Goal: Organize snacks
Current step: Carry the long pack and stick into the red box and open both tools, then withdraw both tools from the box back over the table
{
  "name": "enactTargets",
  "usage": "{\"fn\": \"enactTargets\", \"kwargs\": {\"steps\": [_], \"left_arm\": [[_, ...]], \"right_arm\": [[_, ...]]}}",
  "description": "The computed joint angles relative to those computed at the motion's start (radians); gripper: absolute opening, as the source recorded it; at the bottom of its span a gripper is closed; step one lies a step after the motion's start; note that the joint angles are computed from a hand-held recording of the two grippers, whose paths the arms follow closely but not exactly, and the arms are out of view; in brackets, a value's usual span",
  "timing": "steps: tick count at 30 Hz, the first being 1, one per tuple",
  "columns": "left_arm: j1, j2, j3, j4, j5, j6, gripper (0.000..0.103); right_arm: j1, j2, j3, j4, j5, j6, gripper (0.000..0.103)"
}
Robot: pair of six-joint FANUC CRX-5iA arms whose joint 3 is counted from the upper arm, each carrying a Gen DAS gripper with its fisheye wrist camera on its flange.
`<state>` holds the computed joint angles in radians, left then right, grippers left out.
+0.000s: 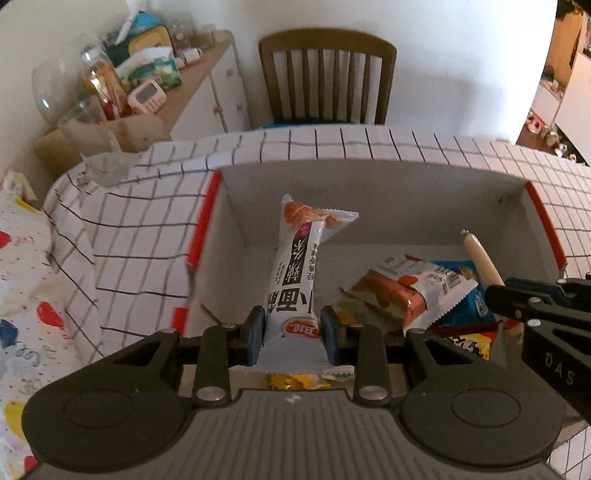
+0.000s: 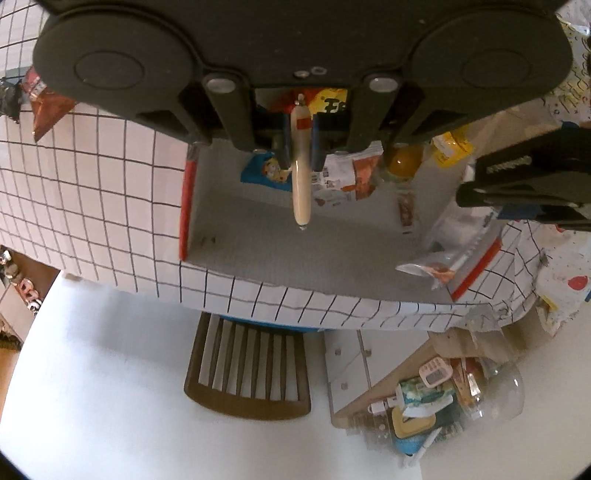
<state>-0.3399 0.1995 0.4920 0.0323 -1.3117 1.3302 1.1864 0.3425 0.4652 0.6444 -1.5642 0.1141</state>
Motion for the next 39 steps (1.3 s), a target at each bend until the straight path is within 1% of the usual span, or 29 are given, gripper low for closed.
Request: {"fn": "enactTargets", "kwargs": {"steps": [7,13,15,18,20,22,23,24,27,30,33,39], "left_arm": [[-0.009,0.034,0.014,0.002,-0.038,0.002,0.032],[-0.017,0.044,0.021,-0.012,-0.052,0.007,0.033],[-0.016,0.048,0.028,-0.01,-0.059,0.016,0.033],[-0.015,0.047,0.027,-0.007,-0.058,0.002,0.033],[-0.012,0.044,0.025,0.0,-0.056,0.001,0.038],[-0.007,0.037,0.02,0.017,-0.054,0.008,0.057],[-0.005,0.031,0.014,0.02,-0.046,0.008,0.061],[-0.005,0.024,0.008,0.02,-0.038,0.005,0.063],[-0.004,0.005,-0.007,0.029,-0.026,-0.013,0.063],[0.0,-0.012,-0.017,0.046,-0.024,-0.016,0.064],[0.007,-0.033,-0.032,0.064,-0.016,-0.023,0.068],[0.02,-0.08,-0.063,0.109,-0.005,-0.044,0.069]], "right_arm": [[-0.017,-0.005,-0.014,-0.032,0.026,-0.015,0.01],[-0.023,0.009,0.007,-0.065,0.028,0.002,0.01],[-0.023,0.012,0.011,-0.067,0.027,0.007,0.011],[-0.023,0.014,0.016,-0.069,0.023,0.015,0.018],[-0.02,0.011,0.013,-0.068,0.023,0.011,0.019],[-0.018,0.006,0.011,-0.068,0.025,0.006,0.023],[-0.015,0.003,0.008,-0.067,0.026,0.003,0.023],[-0.013,0.001,0.007,-0.065,0.025,0.001,0.023],[-0.005,-0.005,0.006,-0.059,0.024,0.0,0.026],[0.006,-0.018,-0.004,-0.052,0.026,-0.009,0.031],[0.021,-0.031,-0.015,-0.039,0.027,-0.021,0.035],[0.057,-0.065,-0.042,0.001,0.025,-0.043,0.047]]}}
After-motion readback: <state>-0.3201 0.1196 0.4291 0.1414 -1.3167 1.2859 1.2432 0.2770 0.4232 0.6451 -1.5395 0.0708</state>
